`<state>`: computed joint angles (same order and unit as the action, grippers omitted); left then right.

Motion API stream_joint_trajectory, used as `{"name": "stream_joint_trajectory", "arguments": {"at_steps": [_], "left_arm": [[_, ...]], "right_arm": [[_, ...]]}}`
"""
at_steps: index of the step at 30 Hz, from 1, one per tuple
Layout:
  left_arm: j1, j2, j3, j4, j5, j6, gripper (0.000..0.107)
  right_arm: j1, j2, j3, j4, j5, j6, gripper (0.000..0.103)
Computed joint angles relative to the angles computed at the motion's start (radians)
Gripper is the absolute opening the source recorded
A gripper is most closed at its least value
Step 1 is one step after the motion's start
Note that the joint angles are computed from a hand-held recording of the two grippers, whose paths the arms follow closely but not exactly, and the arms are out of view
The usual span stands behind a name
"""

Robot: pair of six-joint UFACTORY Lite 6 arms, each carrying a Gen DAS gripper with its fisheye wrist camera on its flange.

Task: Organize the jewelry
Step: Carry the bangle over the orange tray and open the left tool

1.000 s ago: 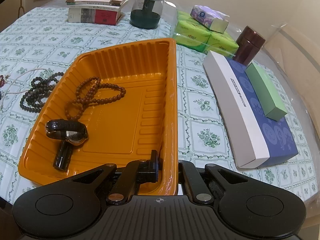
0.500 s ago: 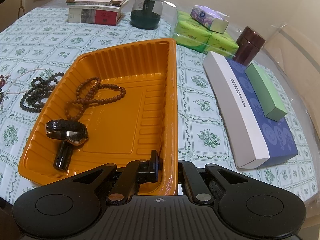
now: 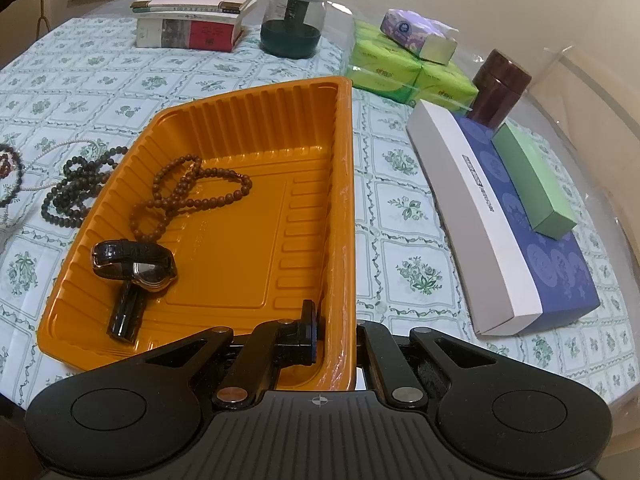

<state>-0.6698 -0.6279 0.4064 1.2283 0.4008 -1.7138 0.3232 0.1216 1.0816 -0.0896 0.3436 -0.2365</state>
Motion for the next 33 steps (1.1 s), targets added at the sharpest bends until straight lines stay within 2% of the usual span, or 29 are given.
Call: {"name": "stream_joint_trajectory", "arguments": {"at_steps": [9,13,17,21,27,28,31,33], "left_arm": [[-0.146,0.379,0.288,0.499,-0.083,-0.495,0.006],[-0.206,0.502,0.384,0.547,-0.062,-0.513,0.006],[-0.216,0.596,0.43,0.654,-0.082,-0.604,0.006],[-0.223,0.63,0.429,0.735,-0.08,-0.693,0.006],[-0.235,0.714,0.462,0.758,-0.103,-0.7,0.006],[-0.236,0.723,0.463,0.763,-0.106,-0.708,0.007],[-0.245,0.714,0.434,0.795,-0.093,-0.758,0.026],[-0.254,0.692,0.408,0.797,-0.075,-0.769,0.026]], "right_arm": [[-0.006,-0.001,-0.002,0.018,-0.003,-0.02,0.004],[-0.007,0.001,-0.002,0.022,-0.004,-0.024,0.004],[-0.007,-0.002,-0.006,0.028,-0.007,-0.032,0.004],[-0.009,-0.001,-0.006,0.032,-0.007,-0.037,0.004],[-0.012,-0.001,-0.008,0.04,-0.009,-0.046,0.004],[-0.012,-0.002,-0.009,0.04,-0.009,-0.046,0.004],[-0.013,-0.001,-0.009,0.044,-0.008,-0.05,0.004],[-0.015,0.0,-0.007,0.048,-0.008,-0.054,0.004]]}}
